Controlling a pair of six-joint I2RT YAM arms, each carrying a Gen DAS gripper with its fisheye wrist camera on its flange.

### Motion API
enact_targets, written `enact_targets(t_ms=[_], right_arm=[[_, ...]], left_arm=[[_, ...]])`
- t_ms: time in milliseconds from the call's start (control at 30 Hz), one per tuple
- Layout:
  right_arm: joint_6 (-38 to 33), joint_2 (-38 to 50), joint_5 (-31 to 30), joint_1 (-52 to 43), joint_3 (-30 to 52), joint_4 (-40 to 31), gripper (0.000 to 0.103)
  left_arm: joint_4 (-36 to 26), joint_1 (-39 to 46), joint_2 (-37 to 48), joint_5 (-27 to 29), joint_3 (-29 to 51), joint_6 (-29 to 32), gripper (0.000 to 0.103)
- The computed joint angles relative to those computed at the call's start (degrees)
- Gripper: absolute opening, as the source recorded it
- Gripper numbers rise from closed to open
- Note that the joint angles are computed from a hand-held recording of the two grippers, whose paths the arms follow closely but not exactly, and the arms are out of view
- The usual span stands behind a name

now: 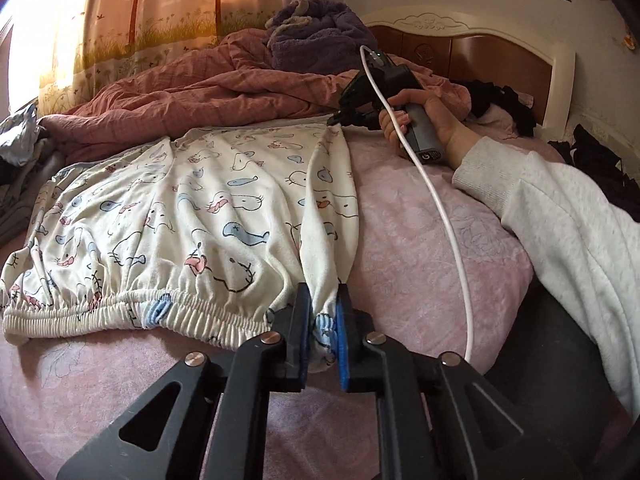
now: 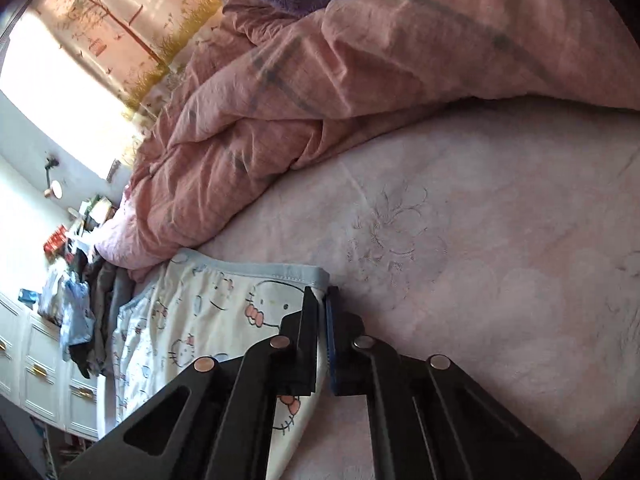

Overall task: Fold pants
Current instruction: 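Grasp the elastic cuff with the left gripper while the right gripper grasps the waistband, then carry the waistband onto the cuff with the right gripper while the left holds the cuff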

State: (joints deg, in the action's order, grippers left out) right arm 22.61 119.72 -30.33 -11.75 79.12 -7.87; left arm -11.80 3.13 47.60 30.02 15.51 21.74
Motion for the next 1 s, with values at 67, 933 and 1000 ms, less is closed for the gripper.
enact_targets(t_ms=[67,933,1000], right_arm=[[-0.2,-1.6,0.9,-0.5,-1.6,0.4,0.002],[5.0,-19.5,-12.6,-17.2,-13.5,2.9,0.002],[3.2,-18.9,-10.7,-15.6,-12.5,0.9,0.002]], left_arm=[[-1.6,0.5,-1.2,1.4,0.4,0.3,0.008],[-26.6,-4.1,-21.7,10.2,7.5,-2.4,0.008],[-27.5,-1.1,-21.5,11.6,6.9,-0.5,0.008]])
